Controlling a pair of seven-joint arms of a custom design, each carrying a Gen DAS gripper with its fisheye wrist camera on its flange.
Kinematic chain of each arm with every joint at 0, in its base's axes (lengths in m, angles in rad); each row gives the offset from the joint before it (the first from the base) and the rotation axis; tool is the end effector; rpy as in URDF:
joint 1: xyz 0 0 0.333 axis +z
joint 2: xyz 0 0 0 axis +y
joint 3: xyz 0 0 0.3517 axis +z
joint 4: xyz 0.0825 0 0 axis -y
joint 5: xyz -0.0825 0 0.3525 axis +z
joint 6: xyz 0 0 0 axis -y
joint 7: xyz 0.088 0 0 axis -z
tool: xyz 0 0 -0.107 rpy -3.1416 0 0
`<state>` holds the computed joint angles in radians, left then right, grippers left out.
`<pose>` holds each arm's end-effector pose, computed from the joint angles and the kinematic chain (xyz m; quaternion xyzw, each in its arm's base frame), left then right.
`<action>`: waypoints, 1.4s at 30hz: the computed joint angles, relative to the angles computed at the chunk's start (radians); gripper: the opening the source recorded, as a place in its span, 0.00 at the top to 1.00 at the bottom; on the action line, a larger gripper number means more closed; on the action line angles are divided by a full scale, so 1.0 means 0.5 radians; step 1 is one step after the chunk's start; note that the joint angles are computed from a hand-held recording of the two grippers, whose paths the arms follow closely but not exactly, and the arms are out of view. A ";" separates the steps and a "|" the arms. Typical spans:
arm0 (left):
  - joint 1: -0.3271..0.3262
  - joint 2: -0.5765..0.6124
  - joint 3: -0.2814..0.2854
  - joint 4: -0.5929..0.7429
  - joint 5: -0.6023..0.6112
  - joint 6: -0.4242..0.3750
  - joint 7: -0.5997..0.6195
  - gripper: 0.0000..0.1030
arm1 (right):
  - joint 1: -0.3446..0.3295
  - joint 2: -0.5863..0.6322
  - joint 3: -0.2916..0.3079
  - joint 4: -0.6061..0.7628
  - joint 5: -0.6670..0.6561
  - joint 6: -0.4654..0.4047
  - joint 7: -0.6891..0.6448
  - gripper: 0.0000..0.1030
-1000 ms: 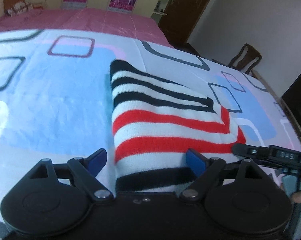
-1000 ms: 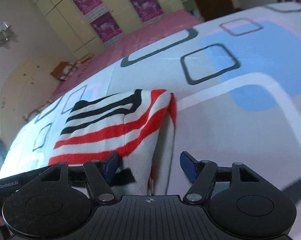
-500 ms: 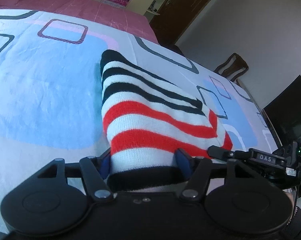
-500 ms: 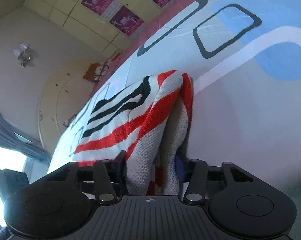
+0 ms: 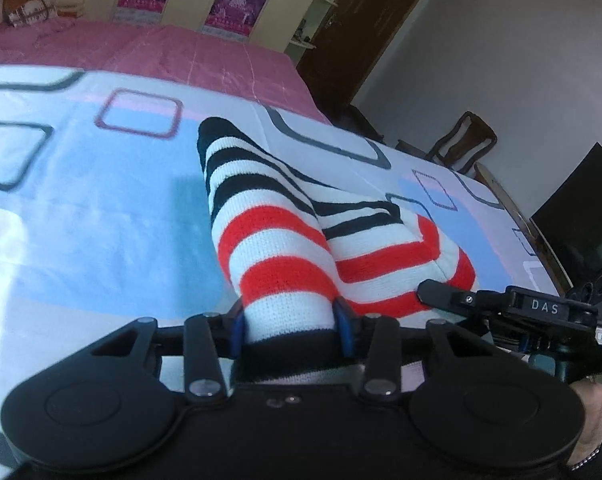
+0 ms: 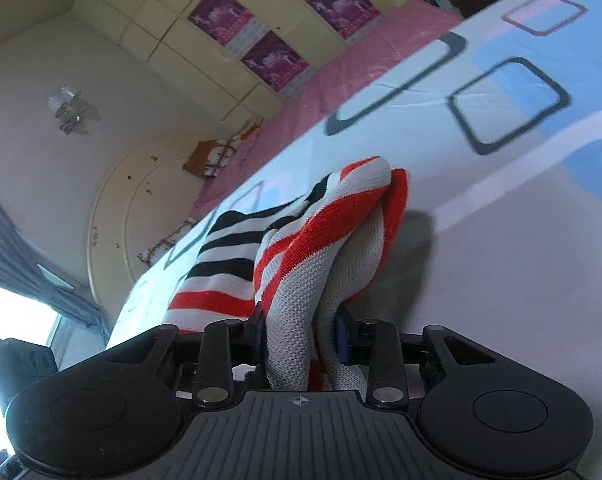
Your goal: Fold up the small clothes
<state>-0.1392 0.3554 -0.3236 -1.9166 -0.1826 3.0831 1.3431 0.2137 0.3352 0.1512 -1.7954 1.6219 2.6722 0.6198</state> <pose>0.6065 -0.2553 0.4675 -0.6495 0.6428 -0.3962 0.0891 0.6211 0.1932 0.4483 -0.5747 0.6196 0.0854 0.5278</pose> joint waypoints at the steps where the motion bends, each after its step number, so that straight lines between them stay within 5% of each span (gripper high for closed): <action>1: 0.040 -0.044 -0.022 -0.047 -0.012 0.013 0.026 0.60 | 0.014 0.012 0.009 0.020 0.009 0.014 -0.002 0.68; 7: 0.428 -0.281 -0.306 -0.312 -0.307 0.077 0.388 0.60 | 0.191 0.063 0.089 0.179 -0.030 0.209 0.079 0.68; 11: 1.025 -0.426 -0.825 -0.436 -1.064 0.025 1.185 0.60 | 0.334 0.132 0.169 0.308 -0.059 0.407 0.162 0.68; 13: 1.202 -0.514 -0.908 -0.459 -1.442 -0.076 1.582 0.60 | 0.405 0.181 0.208 0.376 -0.079 0.513 0.231 0.68; 19: 1.303 -0.667 -0.669 -0.493 -1.746 -0.376 2.009 0.60 | 0.668 0.482 0.256 0.747 -0.528 0.766 0.761 0.68; 27: 1.225 -0.590 -0.371 -0.438 -1.734 -0.422 2.153 0.60 | 1.046 0.956 -0.145 1.403 -1.420 0.573 1.792 0.68; 35: 1.070 -0.450 -0.162 -0.418 -1.801 -0.295 2.367 0.58 | 1.104 1.362 -0.279 1.976 -1.865 0.331 2.342 0.68; 38: 1.041 -0.427 -0.118 -0.422 -2.009 -0.276 2.587 0.51 | 1.059 1.372 -0.218 1.954 -1.919 0.333 2.393 0.68; 42: 0.927 -0.423 -0.034 -0.424 -2.004 -0.185 2.676 0.39 | 1.078 1.384 -0.304 1.987 -2.121 0.259 2.581 0.60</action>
